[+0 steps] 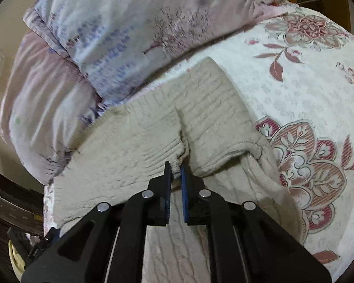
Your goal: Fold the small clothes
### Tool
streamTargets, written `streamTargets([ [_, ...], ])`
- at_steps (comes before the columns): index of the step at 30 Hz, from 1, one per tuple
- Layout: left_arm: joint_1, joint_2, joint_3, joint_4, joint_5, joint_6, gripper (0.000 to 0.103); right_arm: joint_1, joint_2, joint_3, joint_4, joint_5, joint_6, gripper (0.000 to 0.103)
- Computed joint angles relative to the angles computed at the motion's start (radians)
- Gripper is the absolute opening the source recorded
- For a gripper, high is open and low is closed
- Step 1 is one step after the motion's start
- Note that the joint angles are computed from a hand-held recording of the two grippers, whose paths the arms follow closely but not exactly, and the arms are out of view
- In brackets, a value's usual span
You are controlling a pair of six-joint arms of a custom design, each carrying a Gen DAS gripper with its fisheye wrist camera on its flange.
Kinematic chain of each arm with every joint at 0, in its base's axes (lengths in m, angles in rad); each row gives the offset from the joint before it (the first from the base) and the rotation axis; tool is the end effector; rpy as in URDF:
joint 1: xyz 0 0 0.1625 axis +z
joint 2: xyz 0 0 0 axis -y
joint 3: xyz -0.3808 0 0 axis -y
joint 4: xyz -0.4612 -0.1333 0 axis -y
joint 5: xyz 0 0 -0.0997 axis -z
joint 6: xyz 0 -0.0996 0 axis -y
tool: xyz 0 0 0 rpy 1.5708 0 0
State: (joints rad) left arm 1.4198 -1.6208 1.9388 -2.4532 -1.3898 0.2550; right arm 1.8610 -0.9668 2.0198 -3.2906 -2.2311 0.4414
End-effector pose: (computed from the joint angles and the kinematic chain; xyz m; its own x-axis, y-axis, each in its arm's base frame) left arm 0.0659 -0.5721 0.3692 -0.9230 0.2618 -0.2821 0.3719 0.7950 -0.4793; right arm 0.2327 -0.5270 0.0750 -0.8785 0.4460 0.1716 0.1664 0.6220 -0.7651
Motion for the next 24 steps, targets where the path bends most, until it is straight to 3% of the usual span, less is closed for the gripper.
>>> streamTargets([
  [4,0.010,-0.060,0.032,0.013,-0.024,0.011,0.055,0.021,-0.012,-0.002,0.043,-0.024,-0.024,0.023],
  [6,0.019,-0.093,0.045,0.024,-0.036,0.015,0.055,0.029,-0.039,0.033,0.011,-0.001,-0.042,0.042],
  [9,0.044,-0.148,0.064,0.051,-0.045,0.014,0.055,0.051,-0.107,0.114,-0.020,-0.005,-0.064,0.056],
  [11,0.058,-0.173,0.069,0.076,-0.054,0.008,0.055,0.061,-0.153,0.163,-0.006,-0.020,-0.058,0.058],
  [15,0.096,-0.226,0.086,0.139,-0.093,-0.014,0.055,0.067,-0.291,0.310,0.042,-0.032,0.031,0.059],
  [19,0.126,-0.265,0.100,0.213,-0.167,-0.036,0.055,0.055,-0.413,0.443,0.078,0.053,0.112,0.058],
  [24,0.148,-0.325,0.141,0.285,-0.257,-0.022,0.052,0.066,-0.457,0.518,0.069,0.181,0.111,0.045],
])
